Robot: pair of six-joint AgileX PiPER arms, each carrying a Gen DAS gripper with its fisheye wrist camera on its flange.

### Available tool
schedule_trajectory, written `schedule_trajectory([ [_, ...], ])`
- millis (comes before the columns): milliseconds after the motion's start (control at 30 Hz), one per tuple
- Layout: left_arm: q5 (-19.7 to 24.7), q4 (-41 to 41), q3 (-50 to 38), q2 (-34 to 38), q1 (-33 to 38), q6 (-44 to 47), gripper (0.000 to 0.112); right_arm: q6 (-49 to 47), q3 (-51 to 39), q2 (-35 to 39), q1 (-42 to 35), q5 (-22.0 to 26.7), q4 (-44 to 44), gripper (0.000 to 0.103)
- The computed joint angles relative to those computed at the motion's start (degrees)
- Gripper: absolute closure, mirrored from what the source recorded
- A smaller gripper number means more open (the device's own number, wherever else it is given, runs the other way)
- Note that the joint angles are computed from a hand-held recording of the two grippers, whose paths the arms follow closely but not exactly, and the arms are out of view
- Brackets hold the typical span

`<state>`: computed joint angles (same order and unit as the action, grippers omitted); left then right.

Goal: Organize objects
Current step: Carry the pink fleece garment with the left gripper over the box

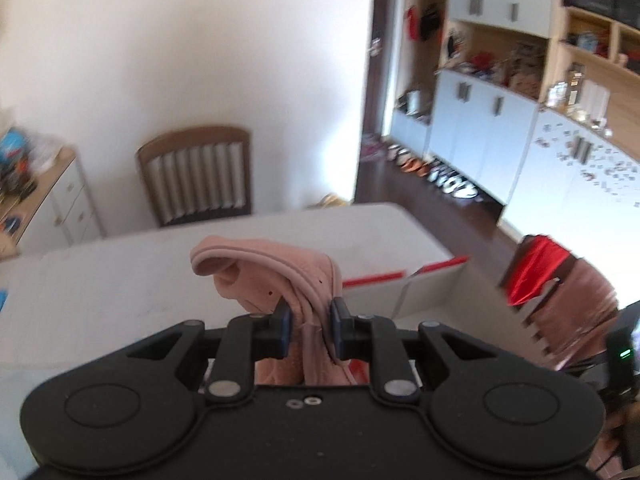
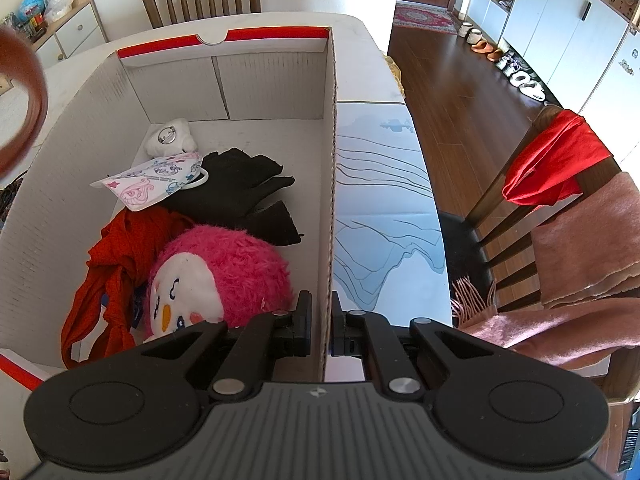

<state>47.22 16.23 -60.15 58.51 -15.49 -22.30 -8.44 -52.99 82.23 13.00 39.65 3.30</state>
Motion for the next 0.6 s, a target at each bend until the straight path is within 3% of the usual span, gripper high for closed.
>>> schedule_trajectory([
  [267,-2.84,2.49,-5.85,5.02,-10.37,-2.43,0.094,0.19,-0.37,0.2,0.19,0.1,0.07,0.097],
  [600,-6.23,5.63,-6.66,11.79,-20.69,-5.39,0.094,0.24,-0.48,0.37,0.29,-0.07,0.25,0.097],
])
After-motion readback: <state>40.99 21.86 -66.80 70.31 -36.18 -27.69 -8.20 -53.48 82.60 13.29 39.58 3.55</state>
